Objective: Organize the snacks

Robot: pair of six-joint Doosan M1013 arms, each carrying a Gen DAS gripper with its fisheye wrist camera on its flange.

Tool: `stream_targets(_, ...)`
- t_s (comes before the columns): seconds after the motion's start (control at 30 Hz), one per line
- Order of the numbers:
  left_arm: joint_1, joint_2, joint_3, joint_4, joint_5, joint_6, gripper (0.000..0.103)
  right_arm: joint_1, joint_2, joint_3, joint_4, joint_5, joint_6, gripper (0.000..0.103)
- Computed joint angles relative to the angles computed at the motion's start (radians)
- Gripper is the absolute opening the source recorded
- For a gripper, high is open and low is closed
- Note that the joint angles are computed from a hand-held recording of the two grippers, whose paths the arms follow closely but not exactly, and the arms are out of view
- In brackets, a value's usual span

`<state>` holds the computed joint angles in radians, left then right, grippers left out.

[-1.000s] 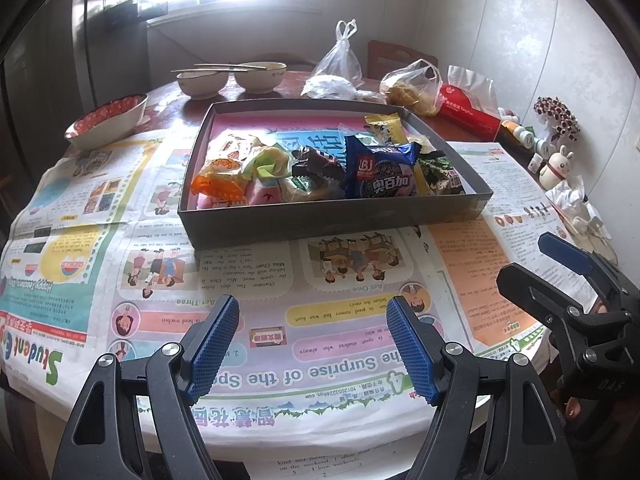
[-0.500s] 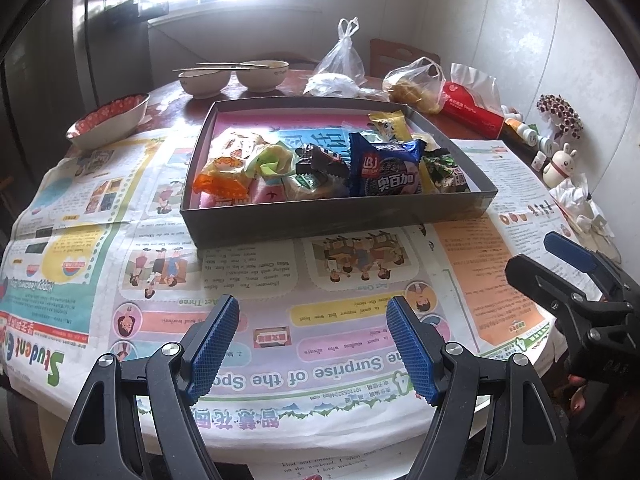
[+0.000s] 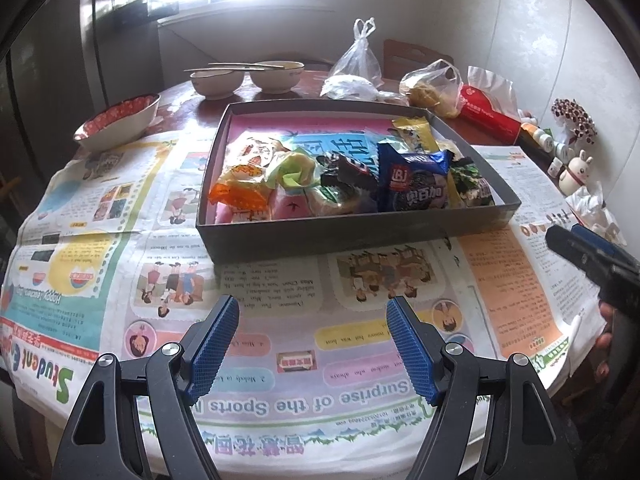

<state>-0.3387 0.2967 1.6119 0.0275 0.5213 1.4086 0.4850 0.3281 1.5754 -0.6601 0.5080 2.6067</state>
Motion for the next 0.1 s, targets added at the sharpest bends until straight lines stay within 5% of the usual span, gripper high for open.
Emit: stream_targets(0.1, 0.015, 0.007, -0.013, 0.002, 0.003, -0.006, 0.078, -0.020, 0.001, -0.011, 0.003, 0.030, 0.007, 0.101)
